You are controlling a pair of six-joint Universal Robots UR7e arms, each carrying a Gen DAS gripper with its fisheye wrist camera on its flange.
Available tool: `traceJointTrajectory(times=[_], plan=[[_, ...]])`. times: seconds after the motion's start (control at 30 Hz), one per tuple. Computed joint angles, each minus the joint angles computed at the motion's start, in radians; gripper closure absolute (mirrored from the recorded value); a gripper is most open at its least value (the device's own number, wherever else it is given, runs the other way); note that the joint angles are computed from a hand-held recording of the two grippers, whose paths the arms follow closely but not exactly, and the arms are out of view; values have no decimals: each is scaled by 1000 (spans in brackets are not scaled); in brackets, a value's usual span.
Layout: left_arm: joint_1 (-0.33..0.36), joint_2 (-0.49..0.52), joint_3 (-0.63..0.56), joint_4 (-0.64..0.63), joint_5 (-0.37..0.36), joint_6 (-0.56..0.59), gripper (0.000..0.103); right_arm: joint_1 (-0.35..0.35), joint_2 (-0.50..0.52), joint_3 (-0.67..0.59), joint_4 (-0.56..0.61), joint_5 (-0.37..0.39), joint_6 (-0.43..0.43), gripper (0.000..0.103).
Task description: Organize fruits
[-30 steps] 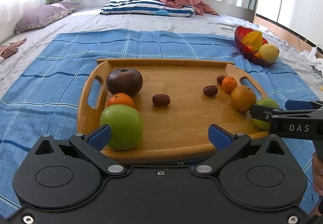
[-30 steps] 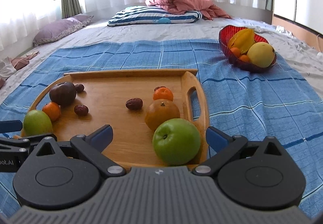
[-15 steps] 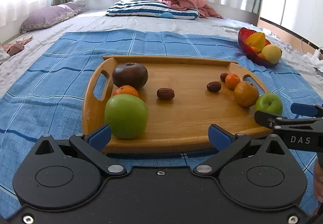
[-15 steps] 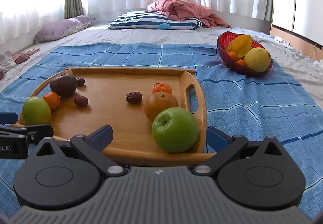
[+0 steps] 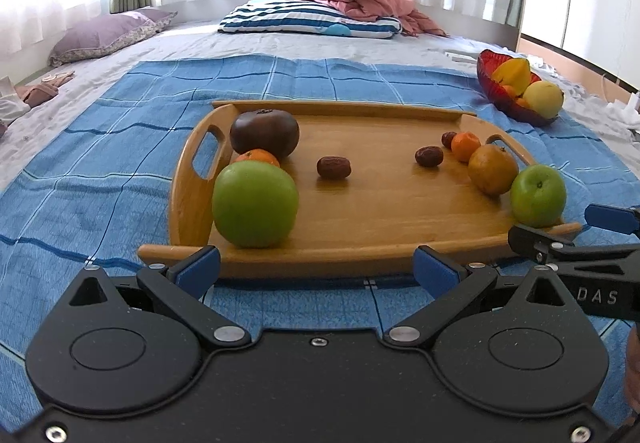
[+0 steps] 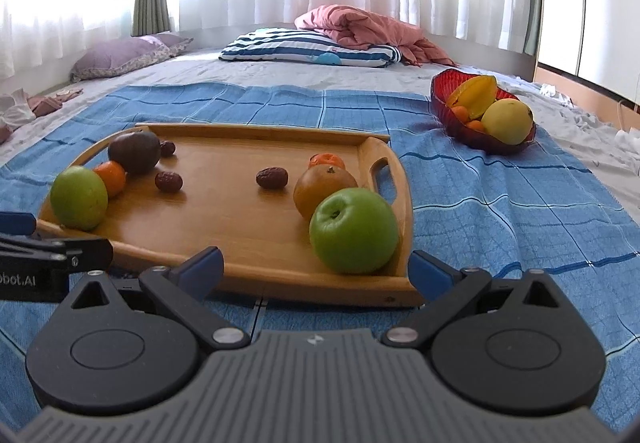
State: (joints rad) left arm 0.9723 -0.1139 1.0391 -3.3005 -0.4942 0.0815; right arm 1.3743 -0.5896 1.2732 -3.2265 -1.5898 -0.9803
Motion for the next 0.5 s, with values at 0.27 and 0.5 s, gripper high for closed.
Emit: traceJointTrajectory(times=[0.27, 0.5], plan=[[2, 17, 6, -16, 13, -2, 0, -8, 0, 33, -31, 2, -31, 0], [8, 20, 16, 8, 13, -38, 1, -16, 11, 34, -46, -10, -20, 0]])
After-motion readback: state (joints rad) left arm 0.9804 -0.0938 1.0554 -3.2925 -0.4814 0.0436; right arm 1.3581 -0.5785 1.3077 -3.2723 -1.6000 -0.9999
